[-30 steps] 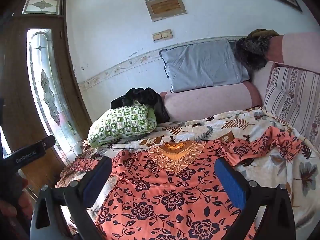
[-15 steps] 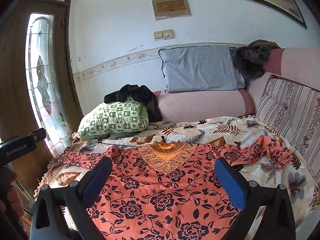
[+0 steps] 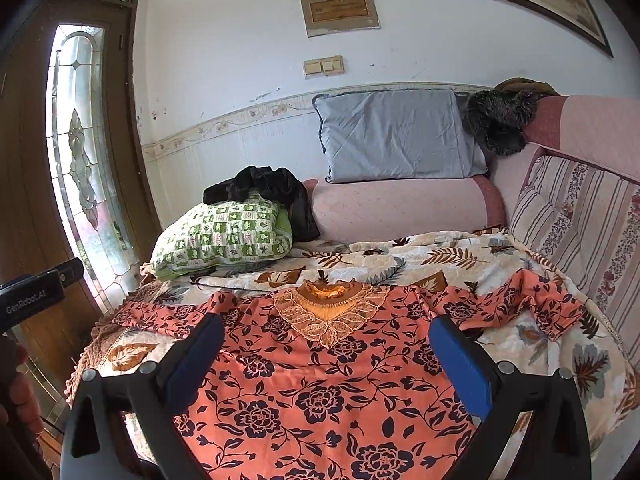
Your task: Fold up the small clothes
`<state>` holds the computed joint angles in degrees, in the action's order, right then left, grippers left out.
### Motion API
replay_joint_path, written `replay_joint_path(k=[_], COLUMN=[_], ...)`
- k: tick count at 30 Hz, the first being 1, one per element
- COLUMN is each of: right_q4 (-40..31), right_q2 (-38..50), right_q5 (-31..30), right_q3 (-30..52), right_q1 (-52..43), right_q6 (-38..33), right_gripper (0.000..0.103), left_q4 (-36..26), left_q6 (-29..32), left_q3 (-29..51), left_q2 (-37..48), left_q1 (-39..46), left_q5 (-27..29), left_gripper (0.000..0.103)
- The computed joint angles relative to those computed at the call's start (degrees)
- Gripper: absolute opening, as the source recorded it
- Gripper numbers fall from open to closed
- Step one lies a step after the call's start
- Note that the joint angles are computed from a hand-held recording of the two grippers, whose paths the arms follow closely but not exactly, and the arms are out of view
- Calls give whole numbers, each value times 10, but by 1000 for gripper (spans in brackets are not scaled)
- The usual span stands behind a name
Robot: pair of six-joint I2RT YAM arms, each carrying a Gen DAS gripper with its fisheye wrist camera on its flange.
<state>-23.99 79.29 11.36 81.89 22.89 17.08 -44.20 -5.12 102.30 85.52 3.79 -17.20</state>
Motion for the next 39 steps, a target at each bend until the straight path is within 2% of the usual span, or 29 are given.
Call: replay_joint_path(k=[16, 39], right_q4=[-6, -14], right_q2=[0, 16], right_q5=[-7, -10], right_q3=[1, 11], right_q1=[-9, -22], right_q6=[-2, -2], right_gripper=[103, 103], left_q4=[7, 4], left_q6=[7, 0], left_q3=[-1, -1], left_q2=[5, 10], left_q1=[12, -9], left_q5=[11, -8], left_gripper=[103, 103])
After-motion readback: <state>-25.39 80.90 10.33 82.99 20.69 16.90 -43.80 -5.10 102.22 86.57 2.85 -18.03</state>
